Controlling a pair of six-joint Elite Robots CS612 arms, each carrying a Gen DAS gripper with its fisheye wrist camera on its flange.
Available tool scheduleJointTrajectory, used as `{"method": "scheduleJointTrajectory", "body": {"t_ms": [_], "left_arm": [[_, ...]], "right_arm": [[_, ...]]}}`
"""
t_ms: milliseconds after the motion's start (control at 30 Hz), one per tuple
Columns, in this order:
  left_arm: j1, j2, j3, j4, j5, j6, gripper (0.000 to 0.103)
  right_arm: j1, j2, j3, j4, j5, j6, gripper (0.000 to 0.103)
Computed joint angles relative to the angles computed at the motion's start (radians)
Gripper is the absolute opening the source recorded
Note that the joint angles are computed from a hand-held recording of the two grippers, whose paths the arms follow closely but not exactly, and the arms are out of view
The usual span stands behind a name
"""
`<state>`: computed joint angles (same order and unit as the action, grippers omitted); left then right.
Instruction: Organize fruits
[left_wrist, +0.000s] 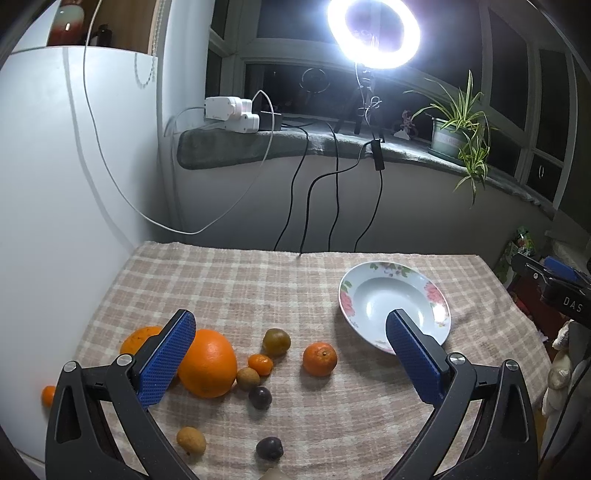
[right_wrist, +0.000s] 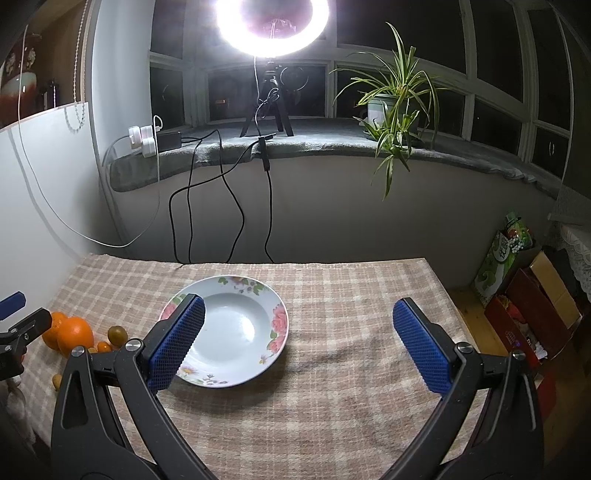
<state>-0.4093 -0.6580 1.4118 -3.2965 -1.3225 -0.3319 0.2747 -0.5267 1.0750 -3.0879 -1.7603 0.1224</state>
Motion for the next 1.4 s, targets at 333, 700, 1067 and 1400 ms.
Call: {"method": "scheduleJointTrajectory", "body": {"t_ms": [333, 700, 1067, 1400], "left_arm": [[0.005, -0.016, 0.003, 0.099, 0.003, -0.003, 0.102], [0.009, -0.004, 0.005, 0.057, 0.022, 0.014, 0.100], [0.027, -0.018, 0.038, 0.090, 0.044, -0.058, 0.100], [0.051, -0.027, 0.076, 0.148, 0.030, -0.148, 0.100]], "right_arm": [[0.003, 0.009, -0.021, 0.022, 0.020, -0.008, 0.103], [0.006, 0.024, -0.049, 0.045, 0.035, -0.017, 0.103], [-0.004, 0.058, -0.105, 0.093, 0.212, -0.052, 0.103], [-0.003, 0.132, -0.252, 0.259, 0.427, -0.117, 0.103]]}}
